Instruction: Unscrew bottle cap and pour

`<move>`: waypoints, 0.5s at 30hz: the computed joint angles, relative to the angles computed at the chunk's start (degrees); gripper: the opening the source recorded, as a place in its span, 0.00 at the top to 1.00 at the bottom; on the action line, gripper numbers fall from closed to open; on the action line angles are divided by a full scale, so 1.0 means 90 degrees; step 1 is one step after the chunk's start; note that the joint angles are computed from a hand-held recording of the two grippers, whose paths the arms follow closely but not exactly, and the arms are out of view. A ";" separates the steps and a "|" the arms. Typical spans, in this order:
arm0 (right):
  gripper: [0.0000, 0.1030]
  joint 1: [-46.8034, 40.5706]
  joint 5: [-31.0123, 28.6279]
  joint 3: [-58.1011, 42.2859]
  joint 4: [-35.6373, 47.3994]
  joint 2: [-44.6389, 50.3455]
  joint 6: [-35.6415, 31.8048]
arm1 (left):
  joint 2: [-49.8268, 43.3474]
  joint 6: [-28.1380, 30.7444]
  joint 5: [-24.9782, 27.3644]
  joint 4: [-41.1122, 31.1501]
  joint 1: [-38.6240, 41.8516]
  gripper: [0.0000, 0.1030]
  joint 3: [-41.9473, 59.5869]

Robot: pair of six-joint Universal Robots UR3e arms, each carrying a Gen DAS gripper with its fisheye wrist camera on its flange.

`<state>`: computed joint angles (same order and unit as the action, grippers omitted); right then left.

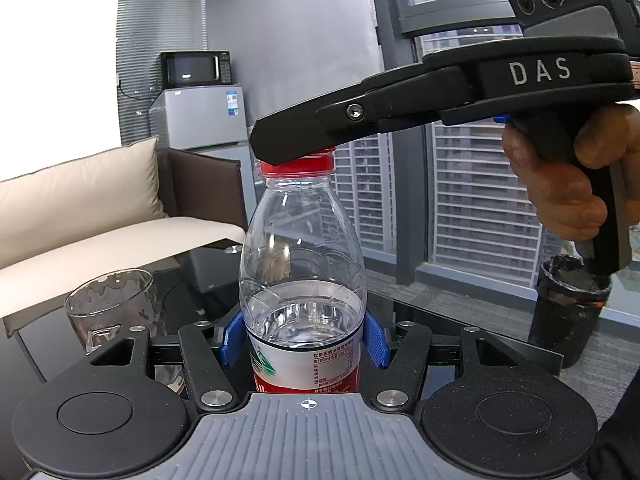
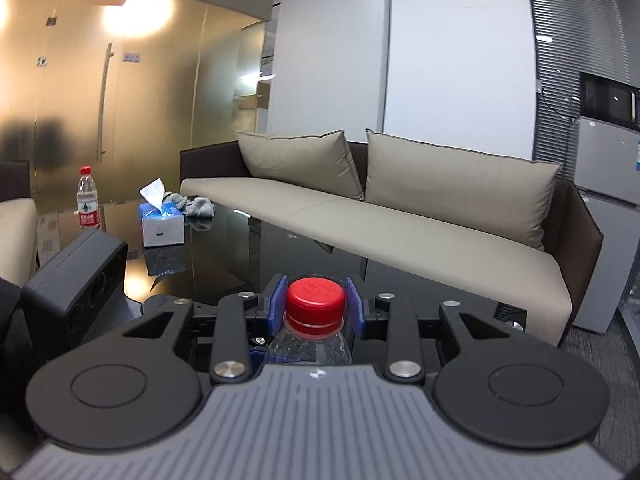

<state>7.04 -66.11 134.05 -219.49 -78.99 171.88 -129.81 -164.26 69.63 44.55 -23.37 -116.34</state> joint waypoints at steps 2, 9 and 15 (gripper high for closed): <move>0.68 -0.0016 0.0006 0.0108 -0.0148 -0.0006 -0.0017 | 0.0019 0.0017 0.0000 0.0063 -0.0002 0.47 -0.0070; 0.65 0.0488 -0.0860 -0.0082 0.0160 -0.0073 0.0151 | 0.0000 0.0035 0.0068 0.0116 -0.0021 0.46 -0.0100; 0.55 0.1960 -0.3187 -0.1125 0.0269 0.0716 0.0535 | -0.0023 0.0091 0.0076 0.0145 -0.0019 0.46 -0.0105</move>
<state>24.69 -94.80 123.93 -217.07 -72.55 176.69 -130.02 -163.44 70.31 45.85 -23.54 -117.29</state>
